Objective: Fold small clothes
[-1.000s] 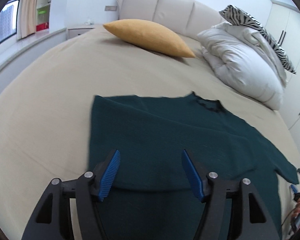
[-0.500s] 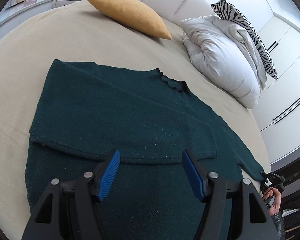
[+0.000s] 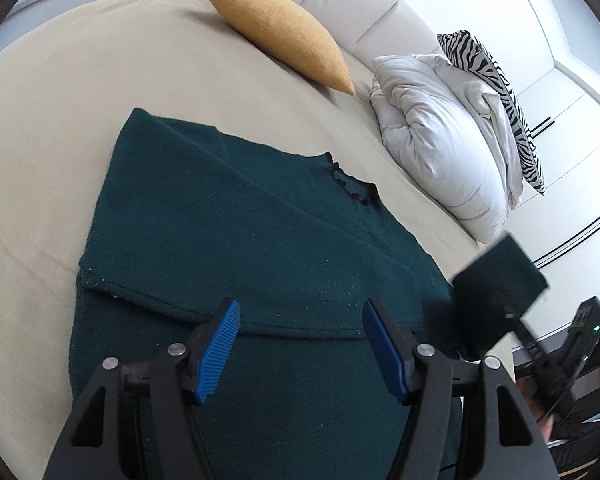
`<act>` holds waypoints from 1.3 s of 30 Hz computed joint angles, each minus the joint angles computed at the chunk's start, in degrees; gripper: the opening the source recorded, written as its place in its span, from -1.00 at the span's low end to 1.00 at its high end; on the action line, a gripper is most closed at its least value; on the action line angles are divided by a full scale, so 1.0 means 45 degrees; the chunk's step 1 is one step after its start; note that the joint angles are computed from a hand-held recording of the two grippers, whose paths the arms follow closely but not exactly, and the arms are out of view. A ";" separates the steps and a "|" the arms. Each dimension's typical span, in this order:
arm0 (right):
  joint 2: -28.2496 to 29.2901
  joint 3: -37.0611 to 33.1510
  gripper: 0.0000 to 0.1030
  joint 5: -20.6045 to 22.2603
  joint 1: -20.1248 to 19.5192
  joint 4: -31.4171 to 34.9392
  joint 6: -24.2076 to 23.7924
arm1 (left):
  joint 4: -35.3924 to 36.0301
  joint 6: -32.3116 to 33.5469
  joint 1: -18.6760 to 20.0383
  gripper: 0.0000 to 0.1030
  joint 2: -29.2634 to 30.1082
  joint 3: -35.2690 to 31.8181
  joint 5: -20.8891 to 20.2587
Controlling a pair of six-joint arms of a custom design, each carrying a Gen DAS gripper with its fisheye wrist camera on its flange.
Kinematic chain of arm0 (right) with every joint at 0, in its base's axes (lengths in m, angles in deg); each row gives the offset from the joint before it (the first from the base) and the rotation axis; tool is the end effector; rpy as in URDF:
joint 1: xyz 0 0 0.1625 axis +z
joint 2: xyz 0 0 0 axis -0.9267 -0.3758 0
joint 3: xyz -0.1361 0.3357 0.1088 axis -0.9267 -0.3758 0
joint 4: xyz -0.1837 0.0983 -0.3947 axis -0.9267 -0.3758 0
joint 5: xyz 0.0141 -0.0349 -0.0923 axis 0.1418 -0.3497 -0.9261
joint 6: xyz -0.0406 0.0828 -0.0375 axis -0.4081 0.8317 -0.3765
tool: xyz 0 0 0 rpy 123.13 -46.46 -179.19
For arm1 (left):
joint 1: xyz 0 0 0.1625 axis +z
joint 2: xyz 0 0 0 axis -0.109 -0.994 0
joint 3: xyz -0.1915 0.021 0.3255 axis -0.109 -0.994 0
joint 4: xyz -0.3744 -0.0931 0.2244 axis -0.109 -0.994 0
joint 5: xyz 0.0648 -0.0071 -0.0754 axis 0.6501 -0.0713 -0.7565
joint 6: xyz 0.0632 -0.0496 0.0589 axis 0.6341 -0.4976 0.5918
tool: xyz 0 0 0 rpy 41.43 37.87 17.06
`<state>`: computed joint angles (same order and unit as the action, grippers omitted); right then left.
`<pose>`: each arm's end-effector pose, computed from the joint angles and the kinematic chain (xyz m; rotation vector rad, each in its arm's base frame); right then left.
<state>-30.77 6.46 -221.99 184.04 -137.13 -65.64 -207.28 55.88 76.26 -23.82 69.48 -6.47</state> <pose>0.3558 -0.5848 0.1777 0.3879 -2.2117 1.0911 -0.0472 -0.6131 0.4060 0.0221 2.8592 -0.8891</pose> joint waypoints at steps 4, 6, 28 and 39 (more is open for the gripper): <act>0.2157 -0.1052 -0.83 -0.0835 0.0238 0.0758 -0.0852 | 0.0105 0.0143 0.0036 0.29 0.0188 -0.0068 -0.0165; 0.2405 -0.0816 -0.62 -0.0865 0.0203 0.1443 -0.0539 | 0.0314 0.0105 0.0014 0.29 0.0441 -0.0224 -0.0404; -0.2871 0.6722 0.38 0.3877 -0.0895 -0.1237 0.5635 | 0.1585 0.1163 -0.1652 -0.82 0.3127 -0.1615 0.1142; -0.4255 0.7197 0.38 0.4416 -0.1854 -0.1705 0.6961 | 0.0678 0.2060 -0.1194 -0.84 0.2454 -0.2119 0.1584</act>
<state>-49.92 38.85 -202.12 175.69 -144.81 -34.32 -204.23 65.15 70.89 -12.78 59.94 0.66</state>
